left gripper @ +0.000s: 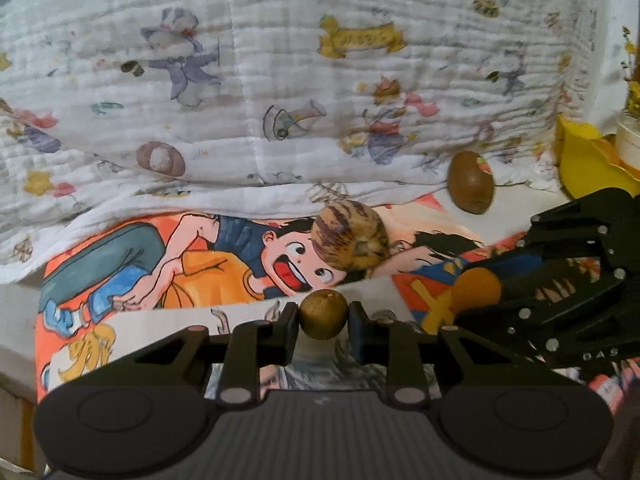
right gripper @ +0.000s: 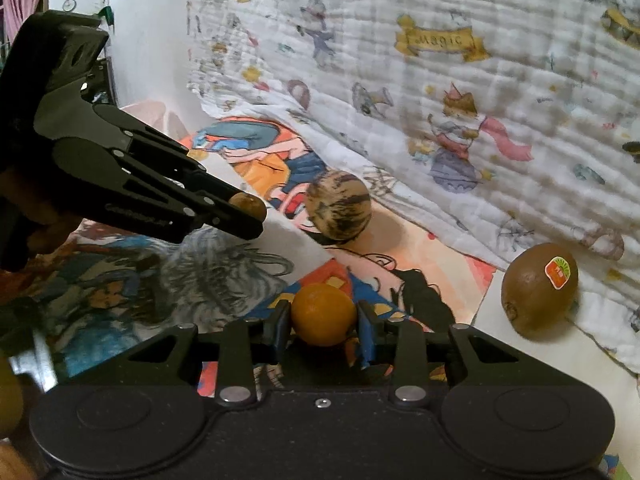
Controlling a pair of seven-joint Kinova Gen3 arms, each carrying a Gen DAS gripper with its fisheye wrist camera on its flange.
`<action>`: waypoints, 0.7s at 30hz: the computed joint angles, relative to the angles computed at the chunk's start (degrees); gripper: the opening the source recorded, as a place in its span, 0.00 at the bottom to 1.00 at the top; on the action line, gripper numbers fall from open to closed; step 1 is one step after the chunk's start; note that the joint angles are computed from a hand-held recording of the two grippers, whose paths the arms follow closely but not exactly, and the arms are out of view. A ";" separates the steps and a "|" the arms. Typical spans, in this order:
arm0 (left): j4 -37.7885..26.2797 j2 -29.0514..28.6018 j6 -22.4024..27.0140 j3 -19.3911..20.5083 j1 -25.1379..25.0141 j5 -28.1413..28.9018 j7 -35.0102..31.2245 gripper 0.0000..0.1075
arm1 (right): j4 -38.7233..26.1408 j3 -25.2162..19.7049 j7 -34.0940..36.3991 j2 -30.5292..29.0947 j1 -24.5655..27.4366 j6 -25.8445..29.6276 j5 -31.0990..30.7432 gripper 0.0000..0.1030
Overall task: Organize fruits
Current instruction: 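Grasp the small brown fruit with the left tool while the right tool grasps the orange, then carry both fruits over the grey tray and release them onto it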
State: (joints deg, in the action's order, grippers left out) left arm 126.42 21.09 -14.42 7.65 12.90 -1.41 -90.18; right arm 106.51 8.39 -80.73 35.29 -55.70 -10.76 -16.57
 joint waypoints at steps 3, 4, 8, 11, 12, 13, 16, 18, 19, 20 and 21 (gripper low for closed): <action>2.50 -2.72 -0.14 0.07 0.62 0.46 0.18 0.27 | 1.79 -0.55 0.26 -1.68 -0.57 -0.70 -0.03 0.36; 3.32 -3.68 -0.22 0.23 0.66 0.53 0.40 0.27 | 2.49 -0.55 0.54 -2.34 -1.04 -0.95 -0.17 0.36; 6.37 -7.43 -0.35 1.74 -0.30 -0.23 2.39 0.27 | 5.02 -0.31 2.24 -4.69 -3.21 -1.83 -1.43 0.36; 8.43 -10.50 0.04 1.17 1.18 0.62 2.57 0.27 | 7.42 -0.24 4.02 -6.86 -5.22 -2.62 -3.03 0.36; 9.18 -11.56 0.09 0.79 1.97 1.26 2.21 0.27 | 8.38 -0.22 4.73 -7.61 -5.98 -3.05 -3.76 0.36; 10.10 -12.74 0.05 0.55 2.68 1.94 1.89 0.27 | 9.27 -0.38 5.45 -8.35 -6.57 -3.44 -4.50 0.36; 12.72 -16.18 0.23 0.35 4.53 4.39 0.81 0.27 | 11.78 -0.93 7.90 -10.39 -8.27 -4.45 -7.27 0.36; 14.29 -18.22 0.42 0.13 6.11 7.86 -1.81 0.27 | 13.26 -1.02 9.94 -11.75 -9.79 -4.75 -9.57 0.36; 15.15 -19.28 0.43 0.37 6.69 9.83 -3.19 0.27 | 13.93 -1.15 10.98 -12.40 -10.50 -4.96 -10.69 0.36; 16.05 -20.47 0.60 0.85 6.89 10.98 -3.75 0.27 | 14.65 -1.33 12.06 -13.14 -11.28 -5.22 -11.84 0.36; 16.87 -21.54 0.70 1.41 6.92 11.87 -4.11 0.27 | 15.18 -1.62 13.07 -13.71 -11.82 -5.46 -12.90 0.36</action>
